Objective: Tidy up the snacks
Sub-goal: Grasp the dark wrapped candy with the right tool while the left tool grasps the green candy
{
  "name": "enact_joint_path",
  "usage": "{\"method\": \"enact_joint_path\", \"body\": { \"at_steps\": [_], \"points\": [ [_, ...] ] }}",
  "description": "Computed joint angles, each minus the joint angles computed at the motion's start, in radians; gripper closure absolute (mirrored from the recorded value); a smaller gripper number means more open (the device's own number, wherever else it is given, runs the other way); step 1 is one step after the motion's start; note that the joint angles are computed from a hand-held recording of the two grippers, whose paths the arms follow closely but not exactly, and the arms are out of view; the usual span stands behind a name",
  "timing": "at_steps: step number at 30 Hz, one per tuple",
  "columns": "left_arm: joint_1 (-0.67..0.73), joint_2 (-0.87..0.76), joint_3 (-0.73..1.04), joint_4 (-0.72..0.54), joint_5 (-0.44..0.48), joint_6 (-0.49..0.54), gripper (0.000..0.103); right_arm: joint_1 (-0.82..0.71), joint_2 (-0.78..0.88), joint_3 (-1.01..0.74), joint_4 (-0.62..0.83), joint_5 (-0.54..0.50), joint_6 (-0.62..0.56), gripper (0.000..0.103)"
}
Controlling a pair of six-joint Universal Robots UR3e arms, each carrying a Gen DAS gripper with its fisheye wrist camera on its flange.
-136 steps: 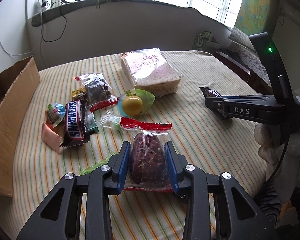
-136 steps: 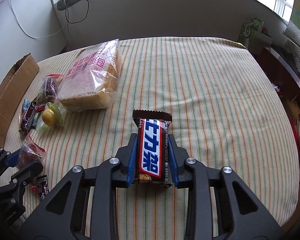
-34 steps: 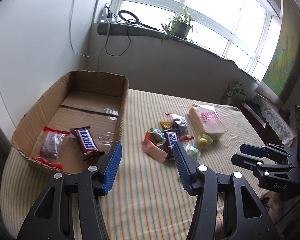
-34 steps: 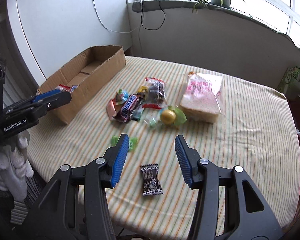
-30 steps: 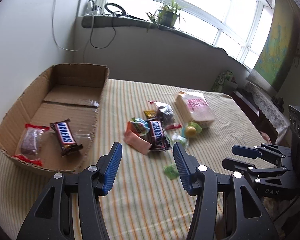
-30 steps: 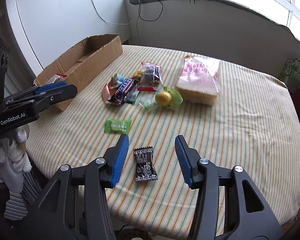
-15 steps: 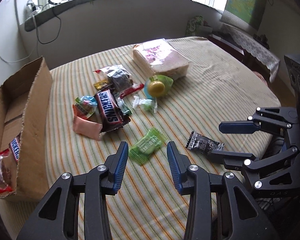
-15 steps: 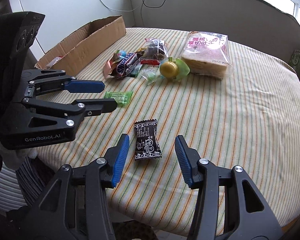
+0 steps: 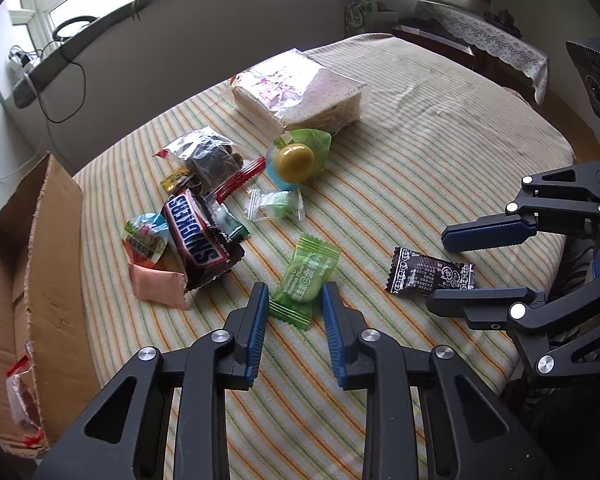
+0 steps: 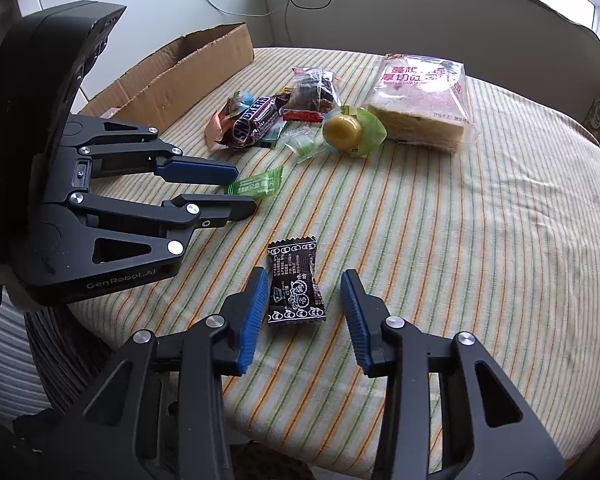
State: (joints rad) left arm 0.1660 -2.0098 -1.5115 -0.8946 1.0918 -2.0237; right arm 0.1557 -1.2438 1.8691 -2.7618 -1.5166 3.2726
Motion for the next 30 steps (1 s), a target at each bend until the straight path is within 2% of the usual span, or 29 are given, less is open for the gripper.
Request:
{"method": "enact_joint_path", "body": {
  "at_steps": [9, 11, 12, 19, 30],
  "points": [
    [-0.021, -0.014, 0.009, 0.019, -0.016, -0.036, 0.079, 0.024, 0.019, -0.02, 0.007, -0.035, -0.017, 0.064],
    [-0.03, -0.02, 0.009, 0.033, -0.013, -0.047, 0.079, 0.035, 0.026, -0.031, 0.014, -0.064, -0.015, 0.073],
    [-0.036, -0.022, 0.01, 0.037, -0.01, -0.045, 0.079, 0.037, 0.027, -0.034, 0.017, -0.073, -0.017, 0.074],
    [-0.04, -0.009, -0.033, 0.088, -0.026, -0.055, 0.083, 0.009, -0.001, 0.001, 0.001, -0.056, -0.003, 0.076],
    [0.014, 0.012, -0.023, 0.042, -0.093, -0.11, 0.083, -0.037, -0.054, 0.038, -0.012, -0.041, 0.023, 0.076]
  ]
}}
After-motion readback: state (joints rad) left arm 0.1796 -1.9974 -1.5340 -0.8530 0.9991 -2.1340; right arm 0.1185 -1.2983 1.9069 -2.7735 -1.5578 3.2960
